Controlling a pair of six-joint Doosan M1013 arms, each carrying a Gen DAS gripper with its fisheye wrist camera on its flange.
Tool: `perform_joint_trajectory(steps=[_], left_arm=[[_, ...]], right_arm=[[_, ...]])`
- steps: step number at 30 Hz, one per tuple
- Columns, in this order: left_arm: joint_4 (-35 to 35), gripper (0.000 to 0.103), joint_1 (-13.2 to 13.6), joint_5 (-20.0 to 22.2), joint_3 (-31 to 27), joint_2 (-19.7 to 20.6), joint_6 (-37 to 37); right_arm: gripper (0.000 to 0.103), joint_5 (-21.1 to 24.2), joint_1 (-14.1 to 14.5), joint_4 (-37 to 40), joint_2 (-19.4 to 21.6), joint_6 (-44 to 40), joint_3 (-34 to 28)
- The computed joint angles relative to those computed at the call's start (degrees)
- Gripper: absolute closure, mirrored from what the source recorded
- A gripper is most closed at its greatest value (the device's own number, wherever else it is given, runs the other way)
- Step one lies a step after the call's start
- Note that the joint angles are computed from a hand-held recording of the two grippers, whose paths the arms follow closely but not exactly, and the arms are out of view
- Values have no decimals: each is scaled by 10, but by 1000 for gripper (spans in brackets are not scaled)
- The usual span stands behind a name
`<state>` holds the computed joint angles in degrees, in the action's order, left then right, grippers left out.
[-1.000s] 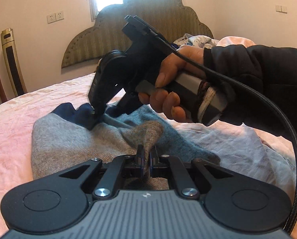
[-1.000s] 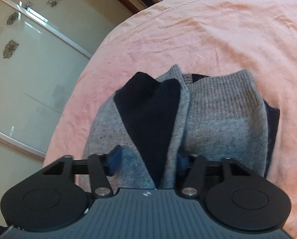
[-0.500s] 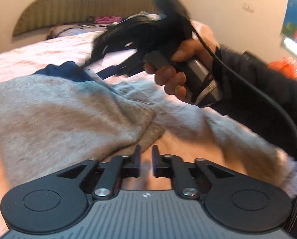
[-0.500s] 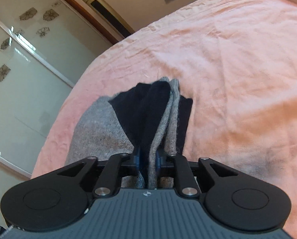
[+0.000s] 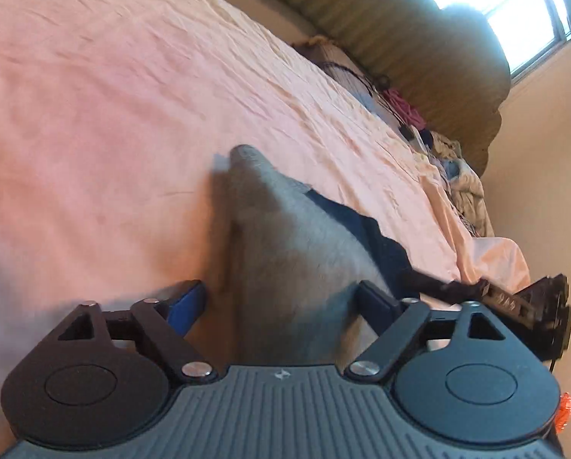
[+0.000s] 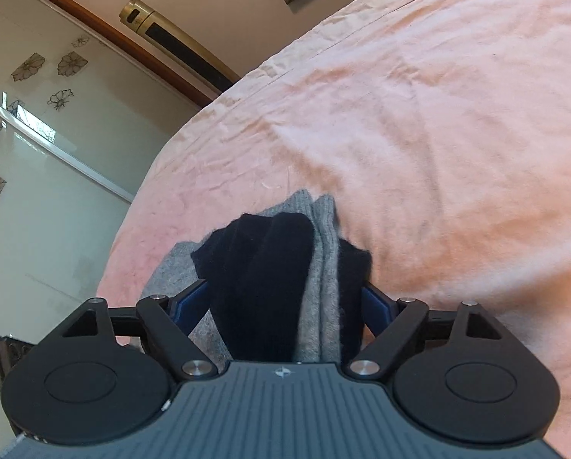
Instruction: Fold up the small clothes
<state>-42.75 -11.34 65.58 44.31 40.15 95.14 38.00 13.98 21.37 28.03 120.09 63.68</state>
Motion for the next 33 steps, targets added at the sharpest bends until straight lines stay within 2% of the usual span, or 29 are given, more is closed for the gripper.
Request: perform_joint_trajectory(steps=[1,3,4,6,9,11,12,13,14,15,16,17,19,20,21,22,23,24,25,27,29,31,33], left_arm=[[0,66,-2,8,-8,7,0],[32,73,-8,28,-43,19,-10],[54,77,-13,8,-33,8,18],[65,78,-15,-36,-19,-9,73],[86,78,-14,-60,-64,6,102],[115,75,-13,-45,-117,33,101],[157,73,-18,-37,-140,47,94],[213,71,-24,-46,-141,49,72],[243,71,-24,-47,-132,48,47],[242,71,-20,-47,-112,40,31],[212,68,-9,-31,-99,32,26],[152,52,6,-23,-75,21,40],[82,27,24,-1,-33,2,47],[60,27,30,14,-15,-6,44],[33,28,35,25,8,-14,57],[23,35,35,26,29,-24,75],[37,72,30,-3,59,-42,103],[42,87,26,-2,68,-46,118],[52,89,25,-6,76,-52,122],[70,90,23,-14,81,-63,120],[74,88,26,-16,92,-71,169],[111,80,17,-78,134,-96,234],[97,80,16,-170,208,-144,350]], right_arm=[[35,9,2,-9,5,6,-8],[66,31,7,-49,13,27,-26],[77,33,7,-44,15,22,-29],[77,5,15,-74,8,28,-22],[78,-52,22,-70,2,19,-18],[78,-82,25,-77,12,25,-32],[78,-92,26,-80,20,33,-42],[75,-91,28,-95,30,57,-54],[63,-67,30,-122,46,100,-77],[57,-30,32,-145,61,134,-100],[43,9,34,-152,71,148,-118],[36,32,35,-146,73,148,-123],[36,16,34,-104,56,101,-93],[36,18,34,-79,47,73,-78],[36,19,35,-64,38,60,-65],[36,14,35,-48,30,49,-51],[40,9,35,-28,22,38,-36],[47,11,36,-19,18,30,-30],[74,21,39,-23,19,26,-32],[76,29,48,-51,16,15,-37],[77,25,56,-65,7,-1,-34],[75,24,59,-69,1,3,-23],[53,32,62,-101,-3,42,-13]])
